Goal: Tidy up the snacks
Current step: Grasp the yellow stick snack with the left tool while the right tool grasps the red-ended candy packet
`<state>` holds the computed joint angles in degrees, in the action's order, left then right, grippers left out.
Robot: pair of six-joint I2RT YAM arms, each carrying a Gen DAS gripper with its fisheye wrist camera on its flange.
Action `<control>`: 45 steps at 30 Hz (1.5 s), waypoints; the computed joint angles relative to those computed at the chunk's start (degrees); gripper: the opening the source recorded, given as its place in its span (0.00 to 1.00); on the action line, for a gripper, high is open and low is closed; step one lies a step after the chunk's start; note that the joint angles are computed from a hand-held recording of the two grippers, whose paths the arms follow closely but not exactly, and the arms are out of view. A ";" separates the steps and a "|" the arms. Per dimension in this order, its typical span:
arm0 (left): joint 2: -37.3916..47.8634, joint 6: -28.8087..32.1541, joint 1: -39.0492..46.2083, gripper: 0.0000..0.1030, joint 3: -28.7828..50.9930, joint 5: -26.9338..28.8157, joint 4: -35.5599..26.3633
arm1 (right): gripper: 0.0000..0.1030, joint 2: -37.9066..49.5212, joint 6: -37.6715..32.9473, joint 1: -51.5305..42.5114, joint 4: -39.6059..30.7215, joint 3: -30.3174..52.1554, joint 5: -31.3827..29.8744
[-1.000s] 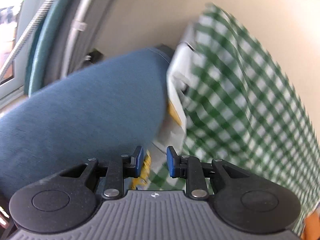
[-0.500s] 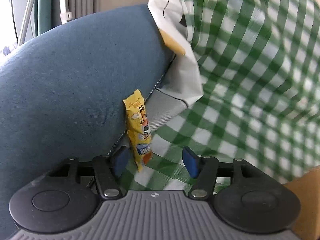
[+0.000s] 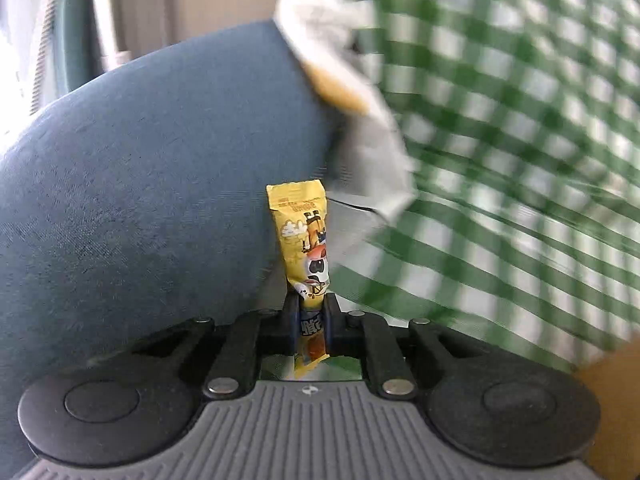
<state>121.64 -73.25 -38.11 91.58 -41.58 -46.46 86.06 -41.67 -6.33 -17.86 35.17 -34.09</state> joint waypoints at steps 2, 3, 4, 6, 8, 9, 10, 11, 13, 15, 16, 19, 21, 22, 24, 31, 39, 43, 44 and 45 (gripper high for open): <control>-3.16 2.10 -1.73 0.12 -2.16 1.64 1.64 | 0.15 -0.79 0.31 -0.50 -2.39 1.02 0.10; -5.22 2.17 -2.85 0.12 -3.65 2.70 2.43 | 0.15 -1.55 0.39 -0.86 -4.10 1.74 0.08; -6.97 1.63 -4.01 0.12 -4.86 3.82 3.14 | 0.15 -2.41 0.59 -1.41 -5.93 2.42 -0.16; -10.70 0.81 -6.43 0.12 -7.88 7.52 5.14 | 0.15 -4.20 0.14 -3.10 -11.29 4.29 -1.35; -12.11 0.26 -8.67 0.12 -8.55 11.39 5.49 | 0.15 -6.04 -2.26 -5.10 -15.73 5.17 -2.54; -13.13 0.10 -10.17 0.12 -9.60 13.58 5.70 | 0.15 -7.22 -3.92 -6.16 -17.44 5.06 -2.77; -14.01 -0.34 -11.72 0.12 -10.83 15.01 6.08 | 0.15 -7.73 -5.04 -6.81 -17.98 4.74 -2.82; -14.28 -1.56 -13.28 0.12 -11.70 15.82 6.33 | 0.15 -8.18 -6.16 -7.55 -18.49 4.25 -2.67; -15.73 -5.30 -16.15 0.12 -15.61 18.21 8.90 | 0.15 -7.67 -6.38 -8.17 -17.99 3.39 -2.29; -16.54 -8.29 -17.50 0.12 -19.92 22.36 13.51 | 0.15 -6.55 -5.18 -8.12 -15.47 1.83 -1.16; -16.97 -9.70 -17.53 0.13 -21.67 24.53 16.04 | 0.15 -5.83 -4.26 -7.80 -14.91 1.77 -0.60; -14.75 -7.67 -17.95 0.13 -20.19 25.66 14.88 | 0.15 -4.13 -3.05 -7.29 -12.57 0.72 0.32; -11.18 -6.05 -17.80 0.13 -16.48 27.86 11.02 | 0.16 -4.07 -2.67 -7.12 -11.59 -0.17 1.50; -9.85 -5.37 -17.89 0.13 -15.06 28.42 9.78 | 0.18 -3.96 -2.62 -7.37 -12.06 -0.20 1.51; -7.69 -4.35 -18.31 0.17 -12.25 27.95 7.60 | 0.19 -3.73 -2.69 -7.54 -11.70 -0.44 1.47; -0.52 -3.58 -19.23 0.36 -2.78 25.83 0.55 | 0.27 -3.40 -4.82 -7.98 -10.44 -1.32 1.44; 1.32 -2.59 -18.05 0.40 -0.36 25.94 -0.07 | 0.32 -3.13 -5.85 -8.26 -10.21 -1.19 1.48; 1.51 -2.43 -17.98 0.40 -0.49 26.23 -0.28 | 0.36 -3.34 -5.50 -8.11 -9.16 -1.50 1.83; 1.66 -2.39 -17.92 0.40 -0.42 26.29 -0.24 | 0.36 -3.36 -5.05 -7.98 -8.85 -1.55 2.00; 1.76 -2.35 -17.92 0.40 -0.37 26.36 -0.25 | 0.37 -3.27 -4.74 -7.95 -8.66 -1.51 2.12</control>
<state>123.39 -75.61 -56.04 91.22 -15.22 -46.71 82.80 -46.41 -14.28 -26.53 33.66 -31.97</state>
